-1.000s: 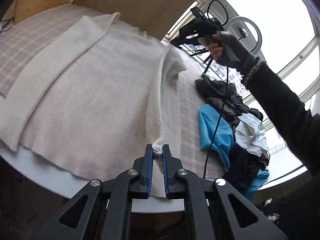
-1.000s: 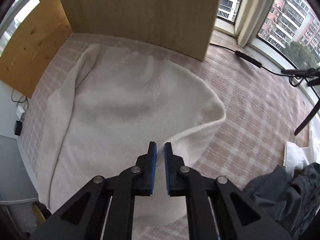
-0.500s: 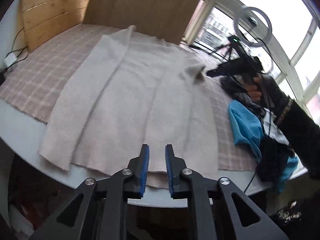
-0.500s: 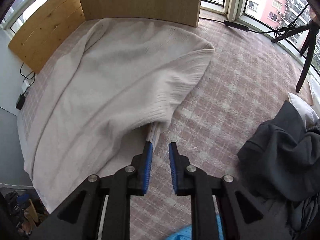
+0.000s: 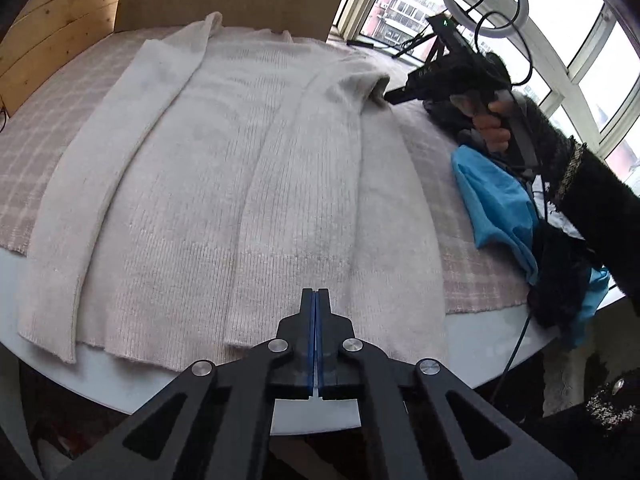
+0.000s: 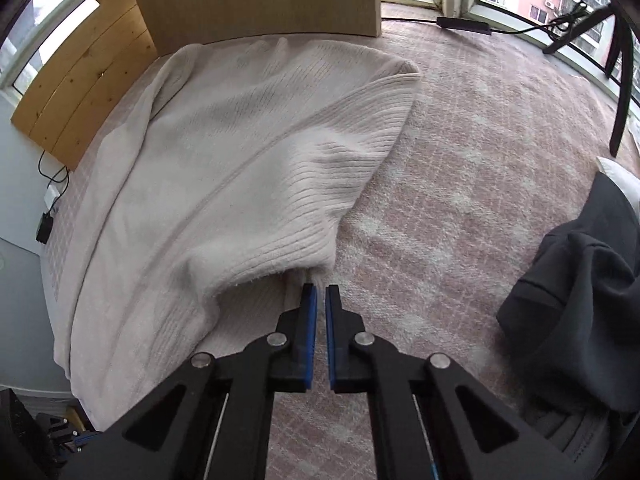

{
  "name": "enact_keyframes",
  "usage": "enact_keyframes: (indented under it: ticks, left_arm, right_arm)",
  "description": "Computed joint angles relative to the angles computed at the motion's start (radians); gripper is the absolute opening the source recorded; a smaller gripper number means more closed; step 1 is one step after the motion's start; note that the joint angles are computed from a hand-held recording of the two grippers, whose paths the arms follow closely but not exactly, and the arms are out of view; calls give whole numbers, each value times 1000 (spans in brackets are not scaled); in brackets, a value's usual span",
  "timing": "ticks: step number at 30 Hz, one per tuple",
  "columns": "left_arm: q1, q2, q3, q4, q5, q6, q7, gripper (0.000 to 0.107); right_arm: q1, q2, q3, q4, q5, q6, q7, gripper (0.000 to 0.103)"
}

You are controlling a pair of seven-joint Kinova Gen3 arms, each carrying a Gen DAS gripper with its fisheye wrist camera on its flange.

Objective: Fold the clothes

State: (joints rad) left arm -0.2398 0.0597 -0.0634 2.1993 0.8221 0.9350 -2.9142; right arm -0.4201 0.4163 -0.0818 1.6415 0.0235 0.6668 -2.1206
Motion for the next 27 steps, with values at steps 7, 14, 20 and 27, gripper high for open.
enact_keyframes:
  ticks: [7, 14, 20, 27]
  left_arm:
    - [-10, -164, 23, 42, 0, 61, -53, 0]
    - [150, -96, 47, 62, -151, -202, 79, 2]
    - [166, -31, -36, 51, -66, -178, -34, 0]
    - [85, -54, -46, 30, -47, -71, -15, 6]
  right_arm:
    - [116, -100, -50, 122, -105, -116, 72, 6]
    - [-49, -15, 6, -23, 55, 16, 64, 39]
    - [-56, 44, -20, -99, 179, 103, -31, 39]
    - [35, 44, -29, -77, 27, 42, 55, 22]
